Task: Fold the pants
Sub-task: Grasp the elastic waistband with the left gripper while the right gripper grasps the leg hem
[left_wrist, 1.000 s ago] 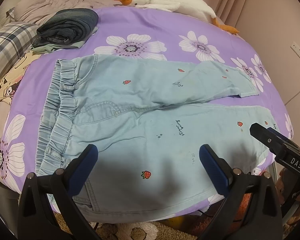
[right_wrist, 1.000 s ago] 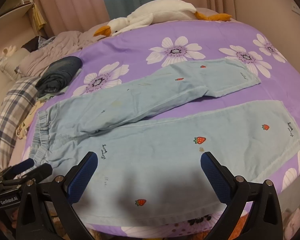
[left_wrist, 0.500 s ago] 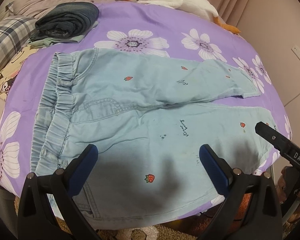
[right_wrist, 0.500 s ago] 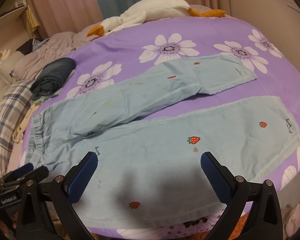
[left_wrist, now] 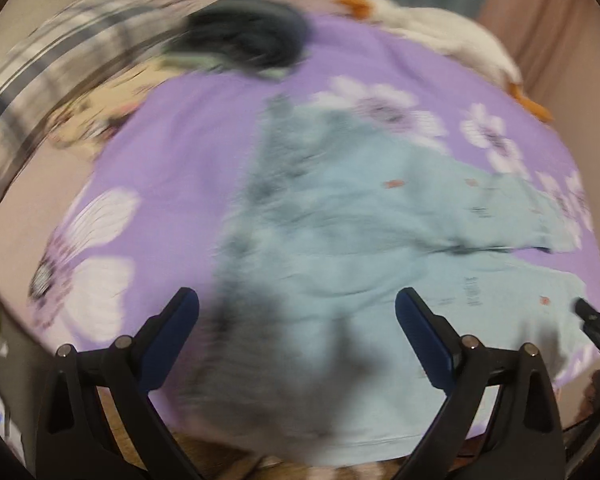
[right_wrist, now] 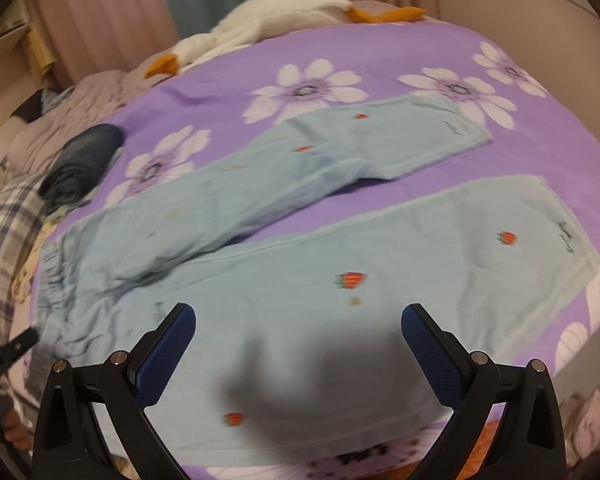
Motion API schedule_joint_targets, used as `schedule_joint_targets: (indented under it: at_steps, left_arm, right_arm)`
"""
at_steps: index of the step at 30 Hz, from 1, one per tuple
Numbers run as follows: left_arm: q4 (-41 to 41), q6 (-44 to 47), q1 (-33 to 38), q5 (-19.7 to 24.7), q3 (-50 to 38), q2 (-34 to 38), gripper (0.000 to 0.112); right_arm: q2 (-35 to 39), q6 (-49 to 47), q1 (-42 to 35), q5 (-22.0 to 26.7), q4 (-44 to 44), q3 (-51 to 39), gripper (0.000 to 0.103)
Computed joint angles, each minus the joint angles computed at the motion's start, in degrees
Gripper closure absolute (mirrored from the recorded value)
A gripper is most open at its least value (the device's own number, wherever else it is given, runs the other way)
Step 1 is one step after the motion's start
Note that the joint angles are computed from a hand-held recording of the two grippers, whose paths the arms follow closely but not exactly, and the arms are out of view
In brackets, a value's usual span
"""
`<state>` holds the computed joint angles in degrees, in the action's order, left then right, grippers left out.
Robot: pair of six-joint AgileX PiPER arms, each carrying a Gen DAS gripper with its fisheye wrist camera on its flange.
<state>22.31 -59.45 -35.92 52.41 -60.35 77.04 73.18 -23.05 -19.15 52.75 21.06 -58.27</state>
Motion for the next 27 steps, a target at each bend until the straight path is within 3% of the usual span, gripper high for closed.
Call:
schedule_joint_targets:
  at_steps: [4, 6, 8, 10, 12, 14, 17, 19, 20, 23, 27]
  left_arm:
    - [-4.9, 0.9, 4.5, -1.3, 6.1, -2.3, 0.022]
    - [-9.1, 3.3, 8.1, -4.7, 8.7, -2.5, 0.039]
    - [-17.3, 9.9, 13.3, -10.1, 11.3, -2.3, 0.048]
    - [-19.2, 11.1, 14.4, -12.3, 12.1, -2.1, 0.051]
    - [-20.7, 14.0, 14.8, -13.5, 11.9, -1.8, 0.075]
    - [-27.1, 19.4, 16.7, -14.7, 11.5, -1.3, 0.087]
    - [-29.7, 21.0, 18.1, -14.7, 11.1, -2.5, 0.094]
    - [-30.0, 21.5, 19.5, -14.6, 10.8, -4.6, 0.095]
    - [-29.7, 21.4, 20.3, -14.5, 11.6, -6.3, 0.096]
    - [-31.9, 24.7, 24.6, -12.8, 10.9, -8.6, 0.096]
    - [-28.4, 23.0, 25.9, -9.9, 9.6, -8.0, 0.096]
  right_arm:
    - [2.9, 0.0, -6.0, -0.4, -1.2, -1.2, 0.008]
    - [5.6, -0.3, -11.6, -0.5, -1.7, -2.8, 0.008]
    - [7.7, 0.1, -16.5, -0.6, -2.5, -4.7, 0.009]
    - [11.6, 1.0, -23.4, -0.6, -2.8, -8.3, 0.02]
    - [15.6, 1.1, -28.4, 0.7, -2.1, -12.4, 0.022]
    - [19.2, 1.4, -31.9, 1.5, -1.1, -15.8, 0.025]
    - [23.7, 3.0, -35.1, 4.2, 0.9, -20.0, 0.056]
    - [26.4, 2.4, -37.3, 7.3, 5.4, -22.2, 0.084]
    - [26.5, 2.2, -37.6, 8.7, 6.5, -22.5, 0.09]
    - [23.5, 0.1, -37.8, 10.2, 9.3, -21.3, 0.094]
    - [18.5, -3.5, -38.9, 11.7, 13.6, -17.2, 0.094]
